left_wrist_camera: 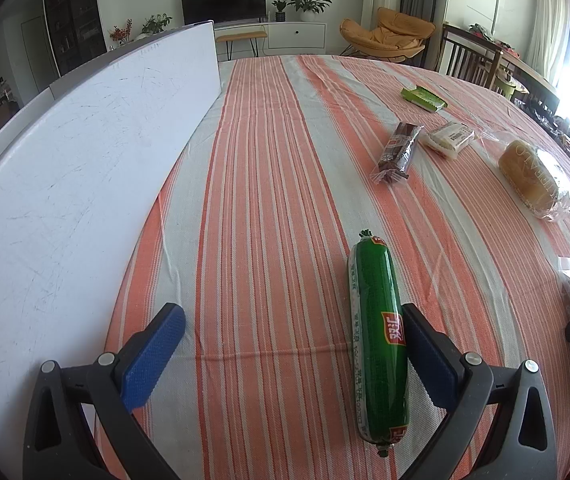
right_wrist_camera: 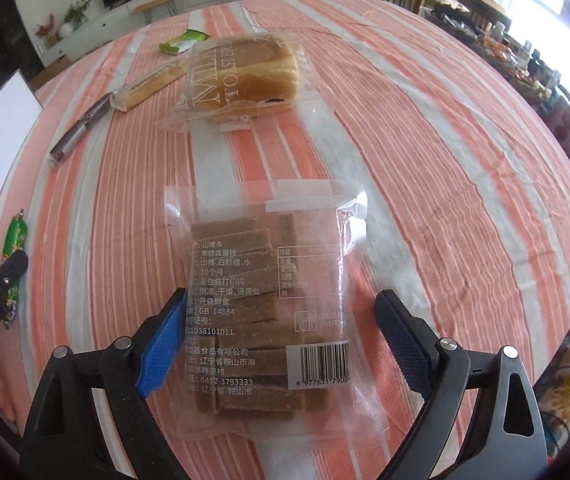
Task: Organize snacks
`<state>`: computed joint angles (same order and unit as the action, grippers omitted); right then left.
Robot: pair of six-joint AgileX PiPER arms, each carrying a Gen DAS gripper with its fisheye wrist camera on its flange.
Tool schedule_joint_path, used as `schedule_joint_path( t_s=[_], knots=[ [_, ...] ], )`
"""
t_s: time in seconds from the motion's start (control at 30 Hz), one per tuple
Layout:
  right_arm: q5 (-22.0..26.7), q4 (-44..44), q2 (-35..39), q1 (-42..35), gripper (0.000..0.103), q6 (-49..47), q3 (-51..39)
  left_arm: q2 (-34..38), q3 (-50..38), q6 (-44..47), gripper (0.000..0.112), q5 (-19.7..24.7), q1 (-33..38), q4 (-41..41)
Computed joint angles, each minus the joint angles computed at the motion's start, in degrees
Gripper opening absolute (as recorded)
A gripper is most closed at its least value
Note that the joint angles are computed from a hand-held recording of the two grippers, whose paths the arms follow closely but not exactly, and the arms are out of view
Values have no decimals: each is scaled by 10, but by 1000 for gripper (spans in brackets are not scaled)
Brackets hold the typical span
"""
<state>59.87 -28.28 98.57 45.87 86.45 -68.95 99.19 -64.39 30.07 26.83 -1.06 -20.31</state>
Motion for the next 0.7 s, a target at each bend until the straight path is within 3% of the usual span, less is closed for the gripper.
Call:
schedule_joint_path(
  t_s=[0.1,0.13,0.17,0.2,0.23,0.27,0.3,0.33,0.43,0.5,0.57,0.7],
  knots=[
    [-10,13,-5,-3,86,-45,4,2,-12,-15,103,22,-1,19],
    [-15,18,-14,-5,79,-58,8,9,-33,-29,102,58,1,36],
    [-17,20,-23,-2,57,-67,12,11,-47,-33,96,86,2,48],
    [-18,33,-30,-3,57,-75,14,7,-50,-17,89,99,6,39],
    [-38,54,-45,-13,57,-87,29,-1,-46,3,67,107,10,25],
    [-59,62,-63,-17,56,-85,50,-10,-42,12,34,112,10,22],
    [-76,69,-82,-20,56,-81,68,-18,-35,8,23,107,4,38],
    [-107,78,-108,-26,56,-67,93,-25,-25,24,23,103,8,30],
    [-239,86,-200,-34,56,-2,183,-41,-12,87,22,161,45,-65],
    [-235,82,-204,-25,56,-8,178,-67,8,115,23,188,65,-109],
    [-180,79,-176,-3,56,-26,137,-91,15,144,23,240,96,-156],
    [-198,90,-156,15,56,-22,91,-133,-16,176,22,371,184,-227]
  ],
)
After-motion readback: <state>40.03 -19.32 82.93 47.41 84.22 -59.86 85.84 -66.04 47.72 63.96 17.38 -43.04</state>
